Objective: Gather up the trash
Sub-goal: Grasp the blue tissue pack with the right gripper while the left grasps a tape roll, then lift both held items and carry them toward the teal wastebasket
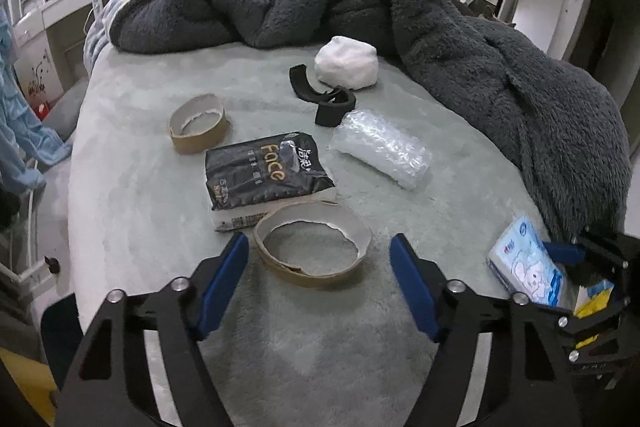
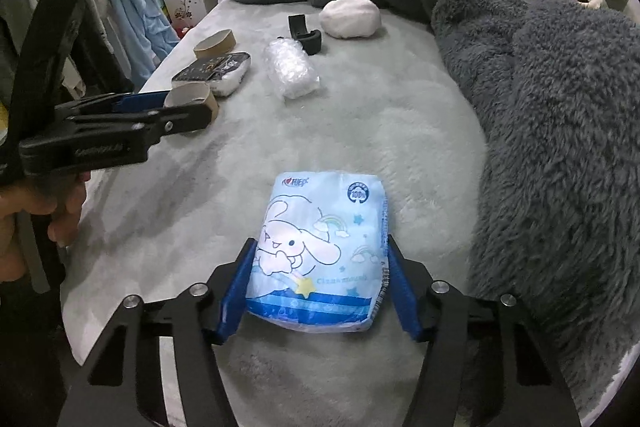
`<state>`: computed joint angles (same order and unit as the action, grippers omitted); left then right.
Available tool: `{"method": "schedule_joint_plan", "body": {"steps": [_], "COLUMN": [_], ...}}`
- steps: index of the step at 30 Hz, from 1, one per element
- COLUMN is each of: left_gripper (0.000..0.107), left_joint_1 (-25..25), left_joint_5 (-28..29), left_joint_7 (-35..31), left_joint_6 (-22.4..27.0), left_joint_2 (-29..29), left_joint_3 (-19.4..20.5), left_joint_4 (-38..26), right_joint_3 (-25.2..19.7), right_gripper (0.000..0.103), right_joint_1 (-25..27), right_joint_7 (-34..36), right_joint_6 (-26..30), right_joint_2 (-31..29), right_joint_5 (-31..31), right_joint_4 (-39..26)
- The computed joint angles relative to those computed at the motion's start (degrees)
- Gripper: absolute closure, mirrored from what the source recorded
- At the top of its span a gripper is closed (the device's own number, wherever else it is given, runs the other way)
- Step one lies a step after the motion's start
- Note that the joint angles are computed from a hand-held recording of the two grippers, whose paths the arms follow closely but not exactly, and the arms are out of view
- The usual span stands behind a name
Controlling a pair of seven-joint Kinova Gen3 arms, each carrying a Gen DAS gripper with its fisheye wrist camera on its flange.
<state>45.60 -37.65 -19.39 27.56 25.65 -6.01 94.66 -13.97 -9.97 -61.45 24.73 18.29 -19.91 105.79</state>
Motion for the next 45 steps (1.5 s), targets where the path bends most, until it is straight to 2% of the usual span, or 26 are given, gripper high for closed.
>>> {"method": "schedule_joint_plan", "body": {"steps": [2,4,14,18,25,39,45], "left_gripper": [0.043,0.047,0.048,0.048,0.048,0.047,0.047], "left_joint_1": [-0.62,-0.43,1.96,2.68,2.88,-3.94,-8.13], "left_joint_5": [0.71,0.78,-2.81,-5.35,-12.2,-19.01,-17.03], "left_joint_7": [-0.2,-0.42,-0.87,1.88,10.81,19.74,18.82], "left_joint_6": [-0.48,-0.08,1.65,1.74,1.14,3.95,5.16], "left_joint_2": [0.0,0.19,-0.35,-1.99,-5.42,-10.37,-12.38], "left_joint_3": [0.43,0.34,-0.24,-0.69,-0.93,5.2,8.01], "left_joint_4": [0.05,-0.26,-0.63,0.74,4.56,11.18,13.96], "right_joint_3": [-0.44,-0.84,-1.5,-1.68,-1.19,-1.84,-1.67], "right_gripper": [0.044,0.047,0.05,0.05,0.05,0.05,0.05], "right_joint_1": [0.49,0.91,1.49,0.89,-1.35,-5.9,-9.14], "right_joint_7": [0.68,1.52,3.15,3.2,1.7,-3.17,-5.88], "right_joint_6": [0.11,0.19,0.5,0.26,-0.2,-0.12,0.7], "right_joint_2": [0.03,0.03,-0.03,-0.11,0.47,1.66,2.89], "right_joint_5": [-0.52,-1.06,-3.95,-4.46,-3.45,-0.76,1.47], "right_joint_4": [0.02,0.0,-1.27,-2.18,-3.81,-9.21,-12.6]}}
